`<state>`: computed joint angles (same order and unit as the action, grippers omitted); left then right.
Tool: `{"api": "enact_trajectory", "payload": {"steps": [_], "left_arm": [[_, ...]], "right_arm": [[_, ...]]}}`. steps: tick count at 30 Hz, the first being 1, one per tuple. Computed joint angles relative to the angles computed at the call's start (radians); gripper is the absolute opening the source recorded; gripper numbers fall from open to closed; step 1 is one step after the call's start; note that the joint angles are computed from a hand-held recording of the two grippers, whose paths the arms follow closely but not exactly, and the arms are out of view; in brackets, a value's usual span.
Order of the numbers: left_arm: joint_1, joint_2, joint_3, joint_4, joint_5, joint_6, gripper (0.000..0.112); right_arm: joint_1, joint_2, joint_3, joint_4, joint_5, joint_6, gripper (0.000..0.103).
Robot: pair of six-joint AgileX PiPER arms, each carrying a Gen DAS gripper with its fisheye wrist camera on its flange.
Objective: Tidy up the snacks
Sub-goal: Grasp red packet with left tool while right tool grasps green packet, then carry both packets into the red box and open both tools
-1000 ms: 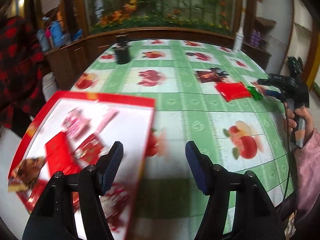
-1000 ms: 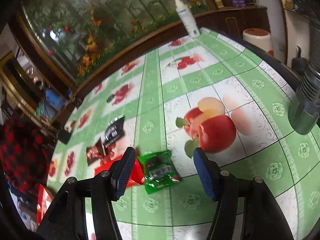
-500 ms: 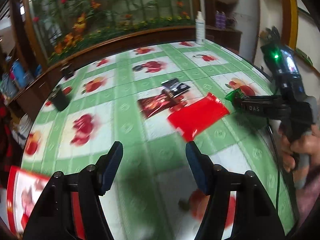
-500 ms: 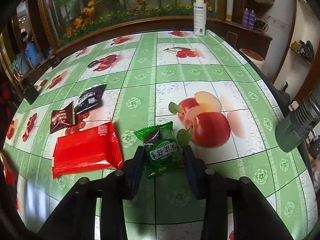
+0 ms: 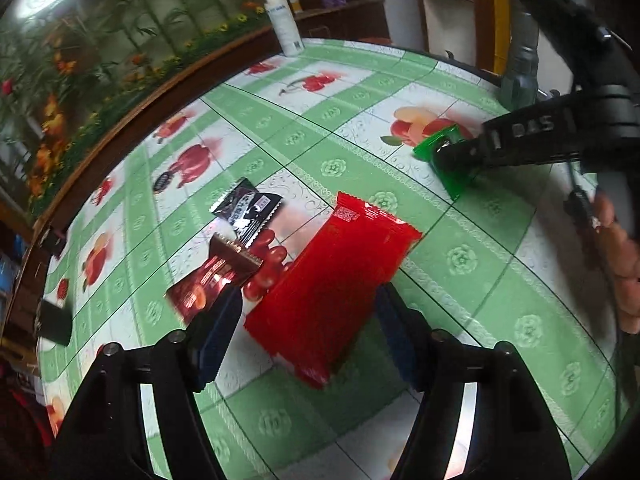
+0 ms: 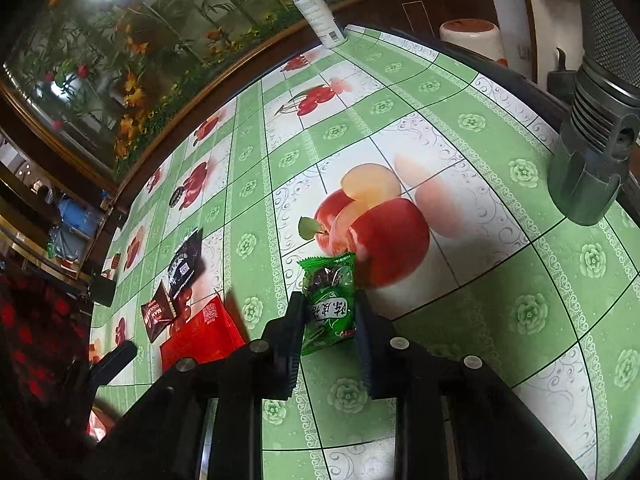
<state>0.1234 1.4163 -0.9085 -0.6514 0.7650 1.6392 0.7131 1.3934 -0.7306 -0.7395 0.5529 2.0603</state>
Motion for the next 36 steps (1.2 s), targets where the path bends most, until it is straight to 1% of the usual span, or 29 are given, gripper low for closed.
{"api": "enact_trajectory", "payload": {"steps": [3, 5, 6, 7, 8, 10, 12, 13, 14, 15, 16, 17, 21, 25, 27, 29, 30, 34, 36], "left_arm": [[-0.016, 0.034, -0.026, 0.031, 0.022, -0.002, 0.068], [-0.035, 0.039, -0.017, 0.048, 0.005, 0.017, 0.069], [-0.030, 0.041, -0.018, 0.028, 0.018, 0.047, 0.072], [-0.038, 0.048, -0.025, 0.036, 0.016, 0.039, 0.074], [-0.043, 0.061, -0.041, 0.044, 0.027, 0.018, 0.076], [-0.041, 0.102, -0.093, 0.064, 0.086, -0.054, 0.076], [-0.041, 0.131, -0.127, 0.078, 0.122, -0.122, 0.076], [-0.037, 0.136, -0.131, 0.077, 0.130, -0.136, 0.075], [-0.029, 0.138, -0.132, 0.070, 0.144, -0.137, 0.069], [-0.020, 0.137, -0.129, 0.059, 0.161, -0.131, 0.059], [-0.010, 0.136, -0.125, 0.051, 0.181, -0.131, 0.053], [-0.002, 0.132, -0.118, 0.048, 0.189, -0.143, 0.050], [0.025, 0.097, -0.077, 0.045, 0.170, -0.206, 0.049], [0.058, 0.044, -0.023, 0.062, 0.130, -0.292, 0.048], [0.110, 0.026, -0.009, 0.063, 0.154, -0.353, 0.048], [0.180, 0.026, -0.012, 0.048, 0.197, -0.387, 0.047], [0.220, 0.020, -0.006, 0.035, 0.211, -0.386, 0.047], [0.370, -0.008, 0.032, -0.003, 0.220, -0.326, 0.048], [0.456, 0.001, 0.027, -0.021, 0.266, -0.296, 0.047]], "right_arm": [[-0.013, 0.003, 0.000, 0.006, -0.012, -0.008, 0.025], [-0.017, 0.004, 0.002, 0.005, -0.020, -0.005, 0.025], [-0.018, 0.004, 0.001, 0.007, -0.019, -0.006, 0.025], [-0.018, 0.005, 0.000, 0.008, -0.020, -0.006, 0.025], [-0.020, 0.003, 0.003, 0.008, -0.023, -0.007, 0.025], [-0.021, 0.001, 0.006, 0.006, -0.028, -0.003, 0.025], [-0.023, 0.000, 0.012, -0.001, -0.036, 0.008, 0.025], [-0.023, -0.001, 0.012, -0.004, -0.038, 0.010, 0.025], [-0.022, 0.003, 0.010, -0.007, -0.036, 0.011, 0.025], [-0.017, 0.011, 0.001, -0.006, -0.024, 0.002, 0.025], [-0.010, 0.020, -0.011, -0.004, -0.007, -0.011, 0.025], [-0.004, 0.028, -0.021, -0.003, 0.008, -0.019, 0.025], [0.014, 0.053, -0.052, -0.004, 0.051, -0.043, 0.024], [0.020, 0.057, -0.055, -0.016, 0.058, -0.037, 0.024], [0.019, 0.054, -0.048, -0.026, 0.051, -0.028, 0.024], [0.014, 0.049, -0.038, -0.035, 0.025, -0.021, 0.022], [0.005, 0.043, -0.027, -0.040, -0.010, -0.018, 0.021], [-0.019, 0.039, -0.001, -0.052, -0.133, -0.025, 0.020], [-0.040, 0.037, 0.024, -0.084, -0.229, 0.006, 0.019]]}}
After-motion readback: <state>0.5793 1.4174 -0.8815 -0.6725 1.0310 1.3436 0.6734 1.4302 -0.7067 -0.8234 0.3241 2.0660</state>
